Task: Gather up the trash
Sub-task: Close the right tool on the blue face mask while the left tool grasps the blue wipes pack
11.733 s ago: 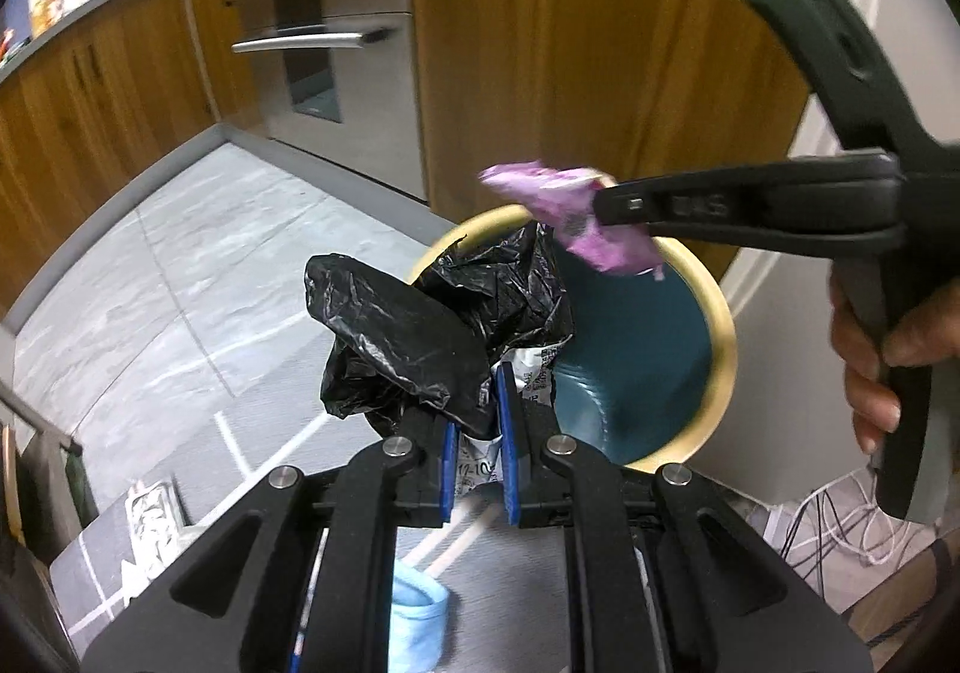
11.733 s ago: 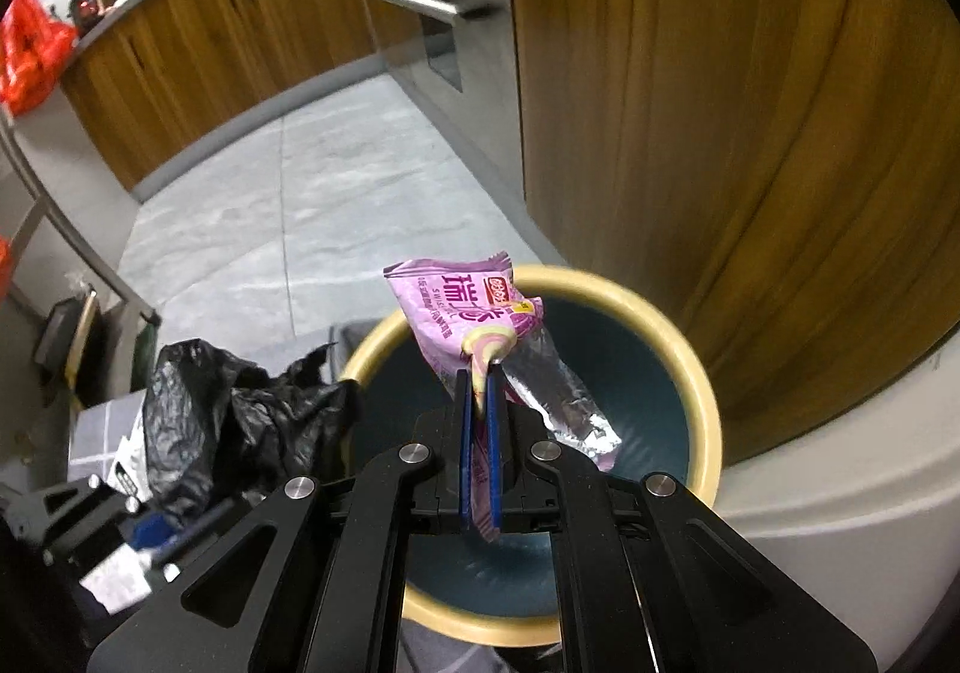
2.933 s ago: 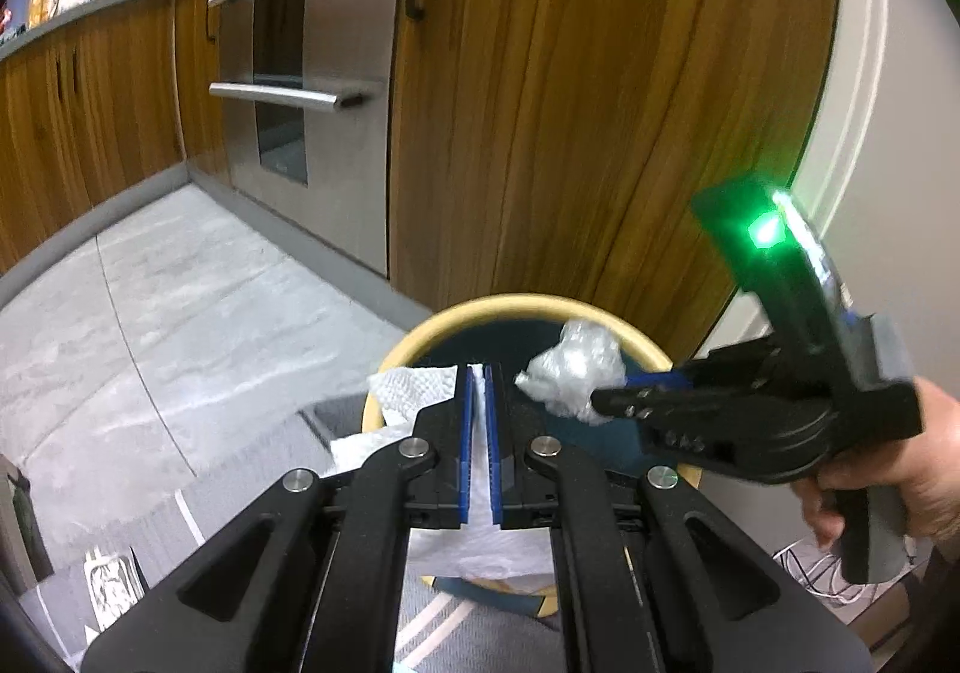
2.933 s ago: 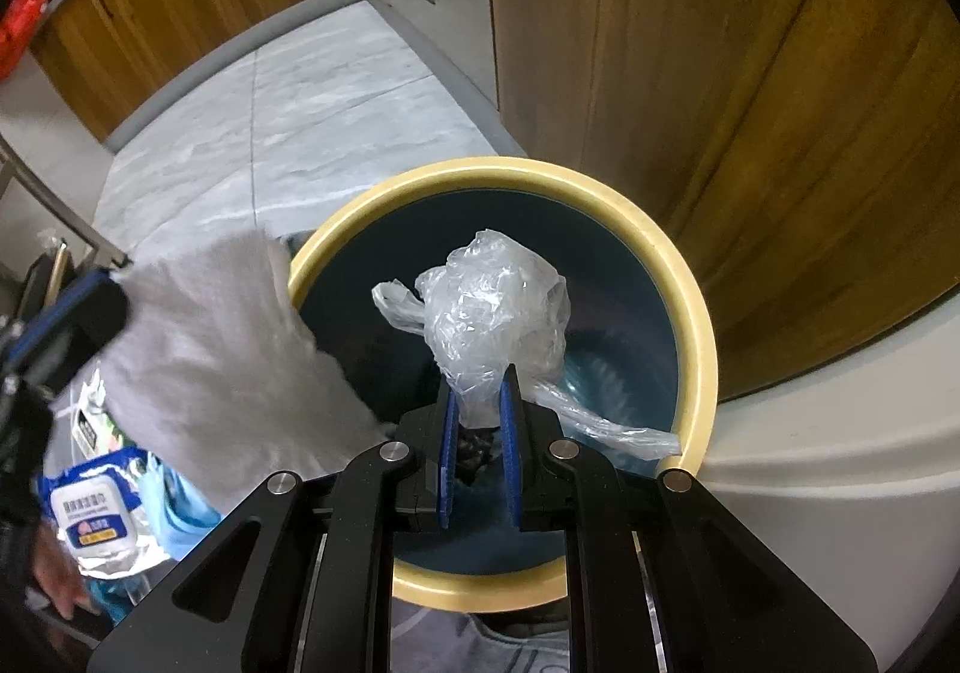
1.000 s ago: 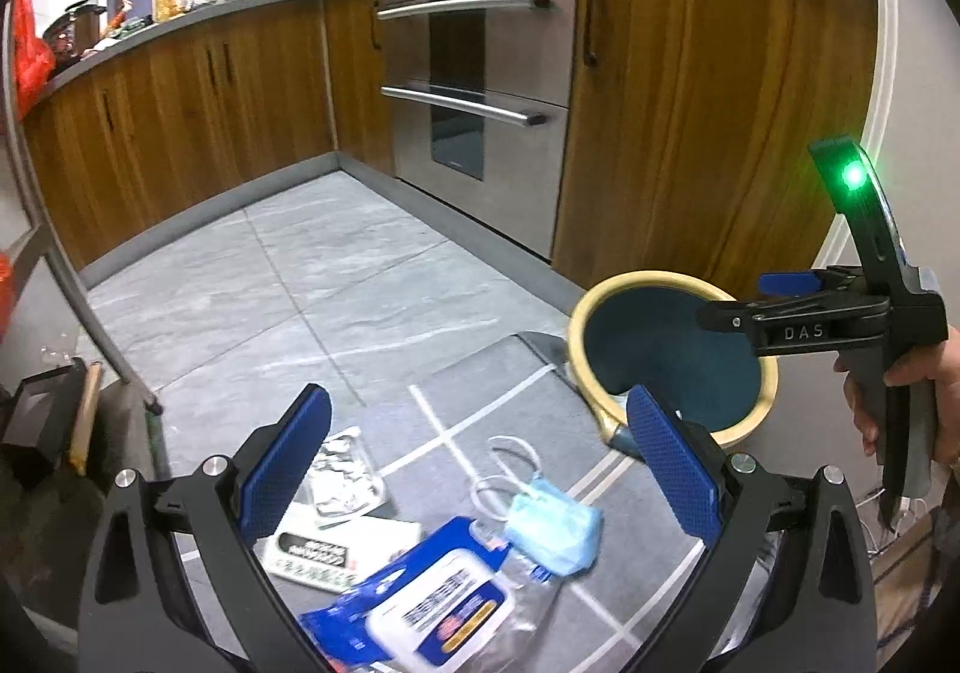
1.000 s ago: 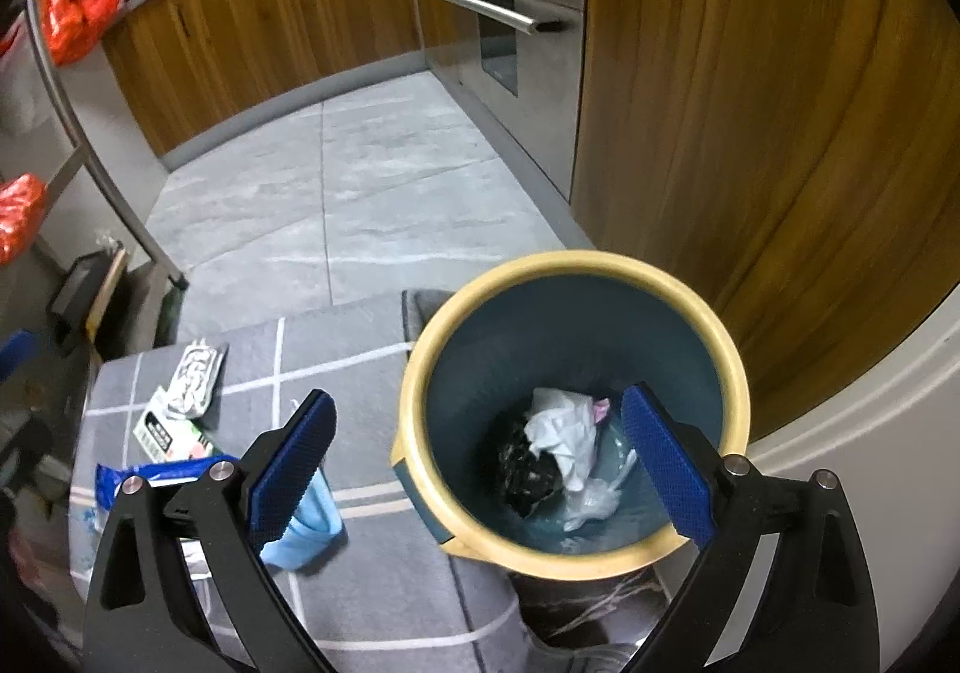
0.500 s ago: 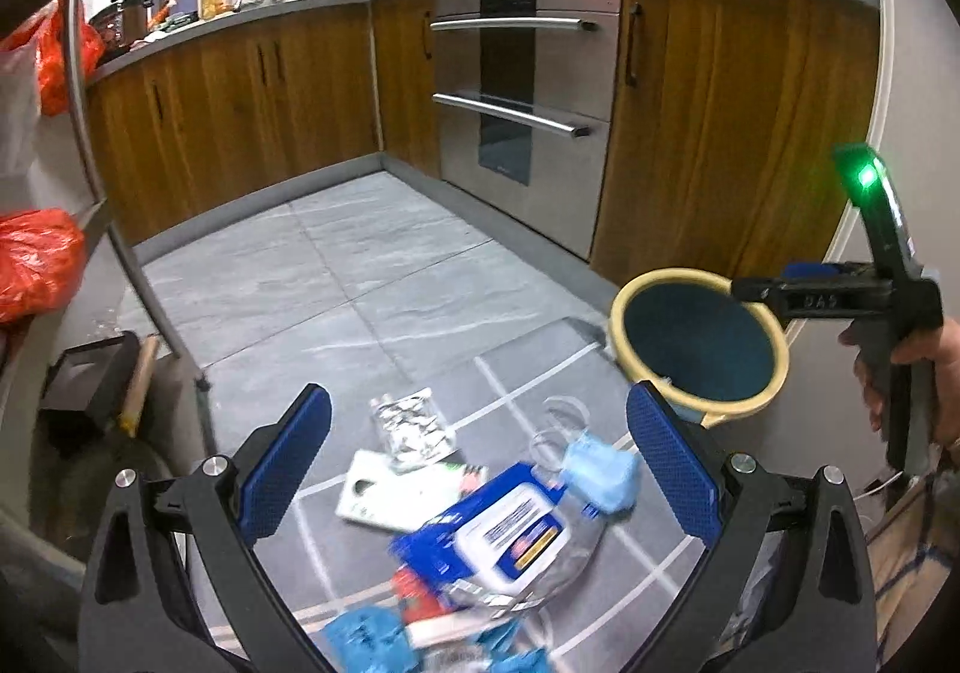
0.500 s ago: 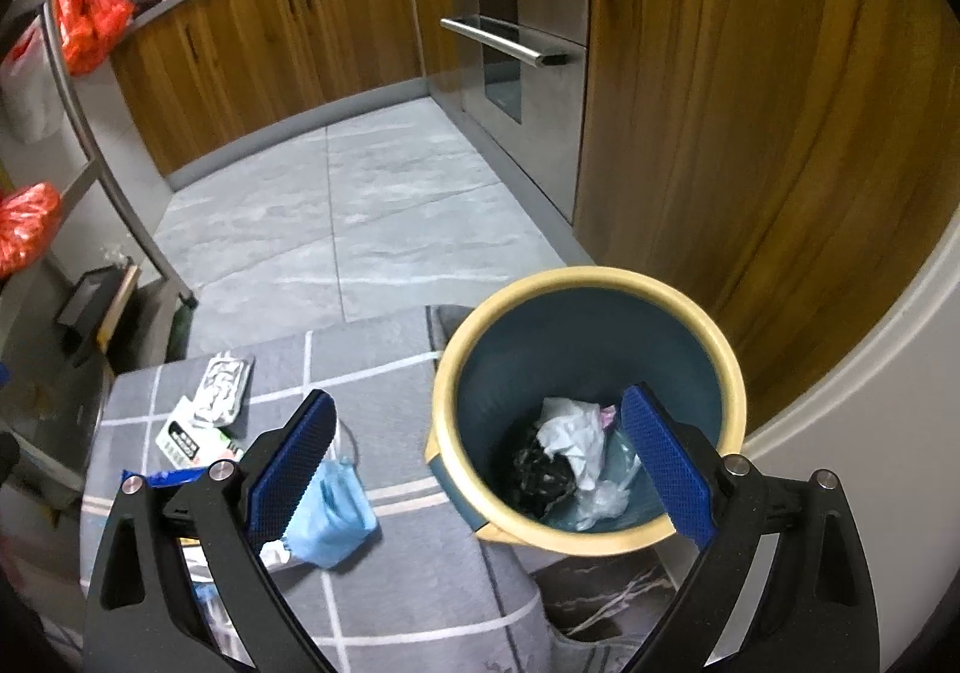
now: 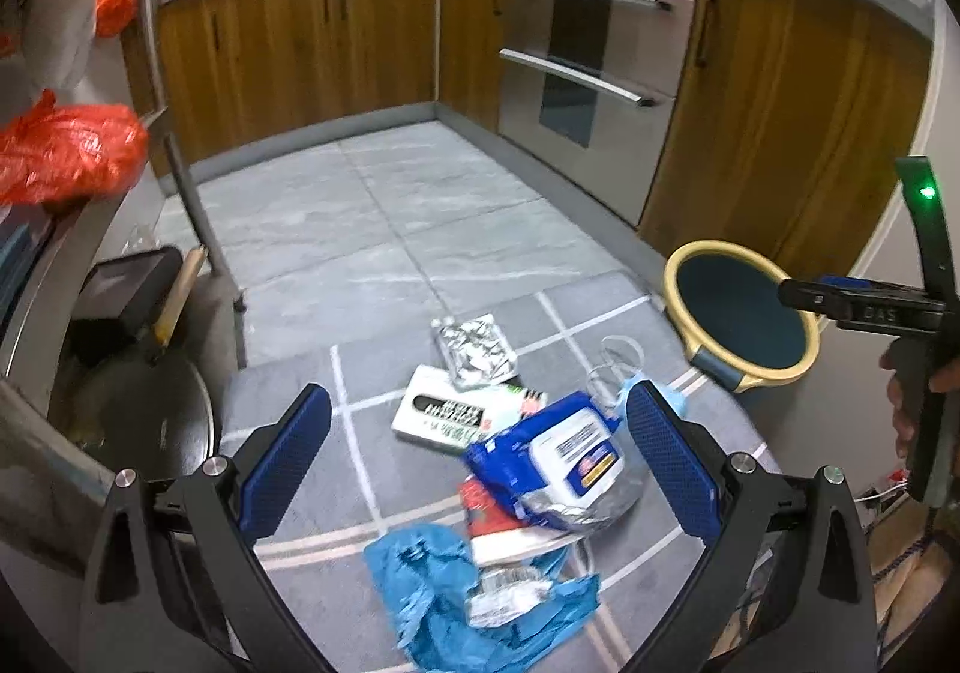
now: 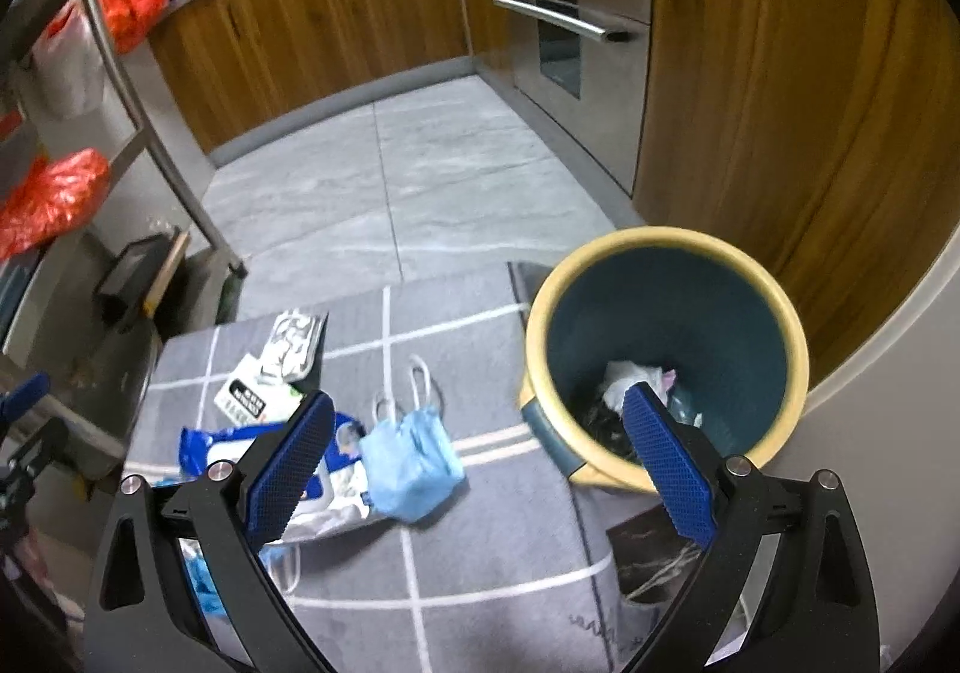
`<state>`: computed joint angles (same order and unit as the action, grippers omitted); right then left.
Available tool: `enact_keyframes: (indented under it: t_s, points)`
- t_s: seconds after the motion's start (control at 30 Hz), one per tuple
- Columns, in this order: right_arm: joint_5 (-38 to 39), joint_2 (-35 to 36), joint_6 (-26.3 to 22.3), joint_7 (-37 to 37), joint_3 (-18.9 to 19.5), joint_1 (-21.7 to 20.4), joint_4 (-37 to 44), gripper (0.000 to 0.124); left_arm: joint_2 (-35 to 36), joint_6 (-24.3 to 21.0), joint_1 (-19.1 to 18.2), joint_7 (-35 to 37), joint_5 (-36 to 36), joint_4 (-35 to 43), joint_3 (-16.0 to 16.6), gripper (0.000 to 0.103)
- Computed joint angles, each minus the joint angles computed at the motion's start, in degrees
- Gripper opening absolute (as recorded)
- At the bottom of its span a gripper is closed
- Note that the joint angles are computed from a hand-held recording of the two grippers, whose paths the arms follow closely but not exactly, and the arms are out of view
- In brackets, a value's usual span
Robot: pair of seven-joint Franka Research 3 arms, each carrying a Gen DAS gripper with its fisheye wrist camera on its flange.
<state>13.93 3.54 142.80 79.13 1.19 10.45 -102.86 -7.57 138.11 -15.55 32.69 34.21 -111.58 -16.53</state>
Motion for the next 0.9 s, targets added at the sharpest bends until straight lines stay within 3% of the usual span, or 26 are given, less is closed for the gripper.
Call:
enact_keyframes:
  t_s: [0.53,0.9]
  points:
    - [-7.3,2.2,-4.7,4.0,0.9,2.9,0.1,0.096,4.0,-3.3,-1.0,4.2,-7.0,-0.9,0.8,0.097]
    - [-5.4,6.6,-10.4,2.5,0.8,2.8,2.6,0.094,7.6,-3.6,-1.6,2.6,-7.8,2.0,1.4,0.097]
